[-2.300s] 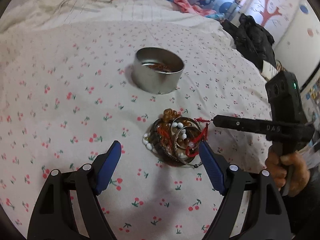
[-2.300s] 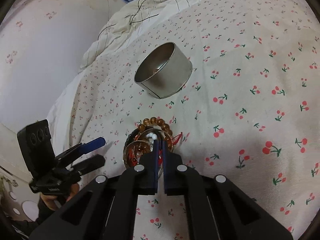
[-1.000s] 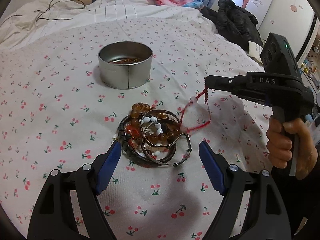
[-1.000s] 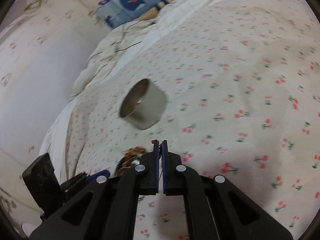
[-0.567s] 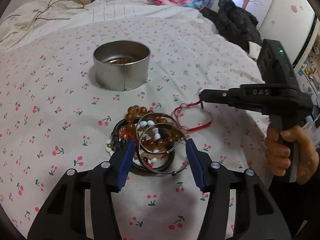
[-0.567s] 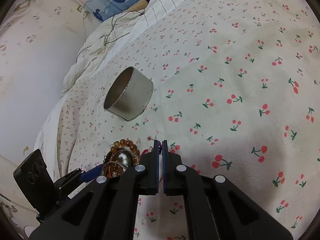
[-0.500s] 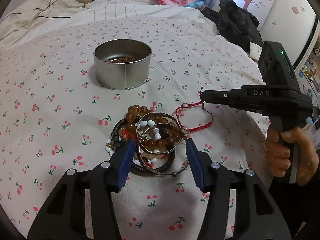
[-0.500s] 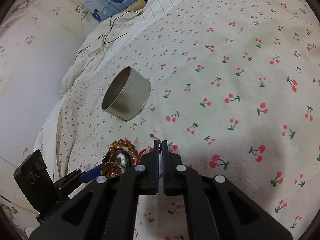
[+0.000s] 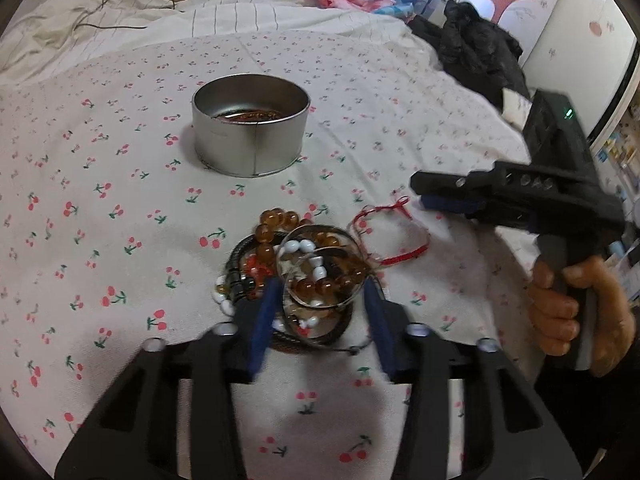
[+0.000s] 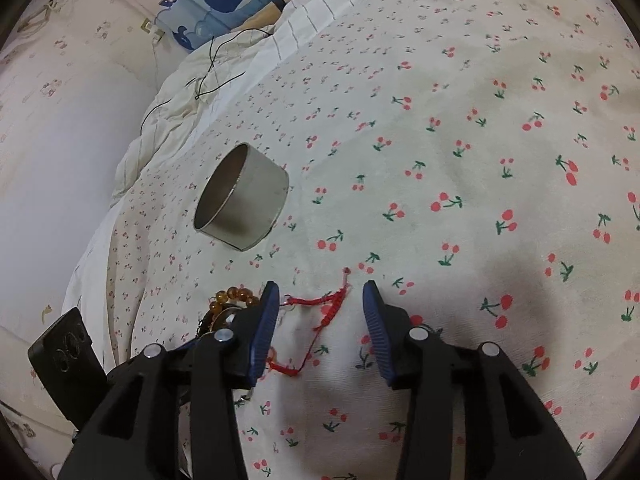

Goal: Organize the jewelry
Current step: 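Close the left tool on a silver bangle while the right tool releases the red string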

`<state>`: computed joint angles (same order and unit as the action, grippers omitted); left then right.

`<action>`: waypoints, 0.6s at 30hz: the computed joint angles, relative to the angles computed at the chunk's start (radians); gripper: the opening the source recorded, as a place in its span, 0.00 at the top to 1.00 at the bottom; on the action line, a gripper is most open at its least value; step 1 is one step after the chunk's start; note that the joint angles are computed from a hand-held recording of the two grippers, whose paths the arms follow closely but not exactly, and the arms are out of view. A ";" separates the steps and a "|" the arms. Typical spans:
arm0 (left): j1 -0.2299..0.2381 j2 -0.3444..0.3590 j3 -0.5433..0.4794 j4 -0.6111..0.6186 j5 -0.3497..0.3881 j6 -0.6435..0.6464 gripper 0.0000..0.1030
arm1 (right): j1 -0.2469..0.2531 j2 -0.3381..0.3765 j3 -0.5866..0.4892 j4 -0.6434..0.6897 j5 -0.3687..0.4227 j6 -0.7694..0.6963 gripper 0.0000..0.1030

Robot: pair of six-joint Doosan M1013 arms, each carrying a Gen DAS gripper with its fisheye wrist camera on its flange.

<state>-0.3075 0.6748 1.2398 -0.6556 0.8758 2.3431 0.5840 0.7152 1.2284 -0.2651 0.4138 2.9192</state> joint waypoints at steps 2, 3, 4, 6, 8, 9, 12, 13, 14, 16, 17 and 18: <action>-0.005 -0.003 0.006 0.029 -0.026 -0.008 0.87 | 0.001 0.003 -0.007 0.008 0.006 -0.016 0.56; -0.005 -0.004 0.005 0.035 -0.029 -0.010 0.91 | 0.001 0.004 -0.008 0.010 0.009 -0.020 0.56; -0.004 -0.003 0.004 0.034 -0.030 -0.011 0.93 | 0.001 0.004 -0.009 0.007 0.011 -0.018 0.56; -0.004 -0.007 0.007 0.035 -0.037 -0.006 0.95 | 0.002 0.002 -0.007 -0.014 0.015 0.006 0.56; -0.005 -0.010 0.011 0.033 -0.037 0.014 0.95 | 0.004 0.000 -0.006 -0.053 0.025 0.043 0.56; -0.006 -0.013 0.015 0.029 -0.040 0.026 0.95 | 0.005 -0.001 -0.007 -0.071 0.032 0.058 0.56; 0.000 -0.015 0.013 0.001 -0.023 0.056 0.95 | 0.008 -0.004 -0.008 -0.116 0.049 0.093 0.55; 0.005 -0.017 0.012 -0.007 -0.021 0.062 0.95 | 0.009 -0.004 -0.009 -0.122 0.053 0.095 0.54; 0.009 -0.018 0.012 -0.012 -0.021 0.064 0.95 | 0.009 -0.003 -0.011 -0.122 0.059 0.091 0.53; 0.027 -0.016 0.005 -0.034 -0.013 0.052 0.95 | 0.009 -0.001 -0.015 -0.112 0.062 0.078 0.52; 0.038 -0.011 -0.004 -0.049 0.001 0.039 0.95 | 0.008 0.001 -0.019 -0.106 0.067 0.069 0.52; 0.050 -0.009 -0.010 -0.056 0.000 0.016 0.95 | 0.008 0.003 -0.023 -0.094 0.070 0.054 0.49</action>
